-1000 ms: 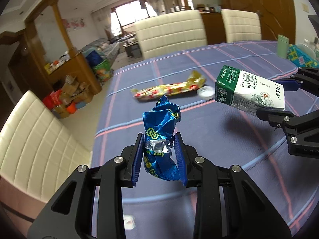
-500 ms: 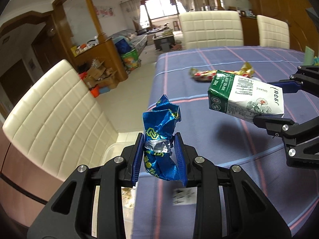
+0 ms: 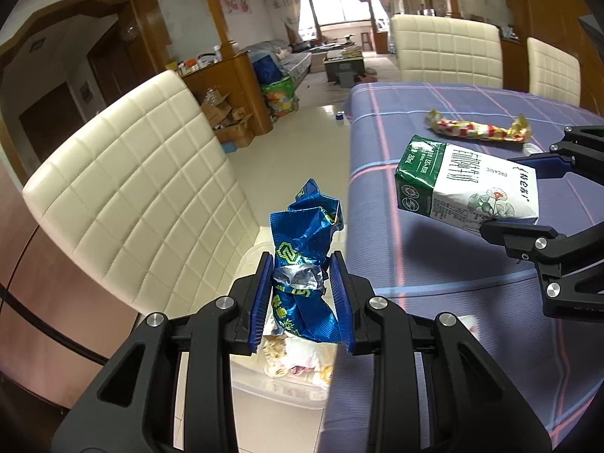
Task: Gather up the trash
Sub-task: 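Carry the blue wrapper and milk carton over the clear bin with both tools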
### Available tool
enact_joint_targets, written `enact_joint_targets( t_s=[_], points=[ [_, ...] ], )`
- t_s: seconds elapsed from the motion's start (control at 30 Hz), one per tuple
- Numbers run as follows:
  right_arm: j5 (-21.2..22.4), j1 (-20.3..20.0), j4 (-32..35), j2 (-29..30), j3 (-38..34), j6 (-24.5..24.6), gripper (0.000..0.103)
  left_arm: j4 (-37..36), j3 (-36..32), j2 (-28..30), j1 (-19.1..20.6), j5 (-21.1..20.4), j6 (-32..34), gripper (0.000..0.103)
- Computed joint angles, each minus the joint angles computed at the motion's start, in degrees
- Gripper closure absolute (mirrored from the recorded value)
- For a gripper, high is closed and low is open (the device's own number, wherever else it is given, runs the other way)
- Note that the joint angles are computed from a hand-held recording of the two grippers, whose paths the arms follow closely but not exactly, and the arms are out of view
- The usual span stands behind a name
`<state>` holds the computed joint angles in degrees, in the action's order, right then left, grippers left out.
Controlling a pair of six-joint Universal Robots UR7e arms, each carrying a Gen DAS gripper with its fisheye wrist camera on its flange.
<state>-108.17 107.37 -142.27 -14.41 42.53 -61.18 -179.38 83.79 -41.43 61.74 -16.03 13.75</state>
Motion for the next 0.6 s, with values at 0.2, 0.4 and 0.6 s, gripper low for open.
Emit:
enact_joint_targets(
  t_s=[0.2, 0.4, 0.6],
  points=[
    [-0.3, 0.9, 1.5, 2.0, -2.1, 0.0, 0.048, 0.0, 2.2, -1.9, 1.1, 0.5, -2.2, 0.069],
    [-0.7, 1.5, 2.4, 3.6, -3.7, -0.1, 0.048, 1.1, 2.6, -2.9, 2.3, 0.1, -4.2, 0.068],
    [-1.7, 1.8, 3.8, 5.5, -6.1, 0.2, 0.048, 2.7, 2.7, -3.7, 3.3, -0.7, -5.8, 0.062]
  ],
)
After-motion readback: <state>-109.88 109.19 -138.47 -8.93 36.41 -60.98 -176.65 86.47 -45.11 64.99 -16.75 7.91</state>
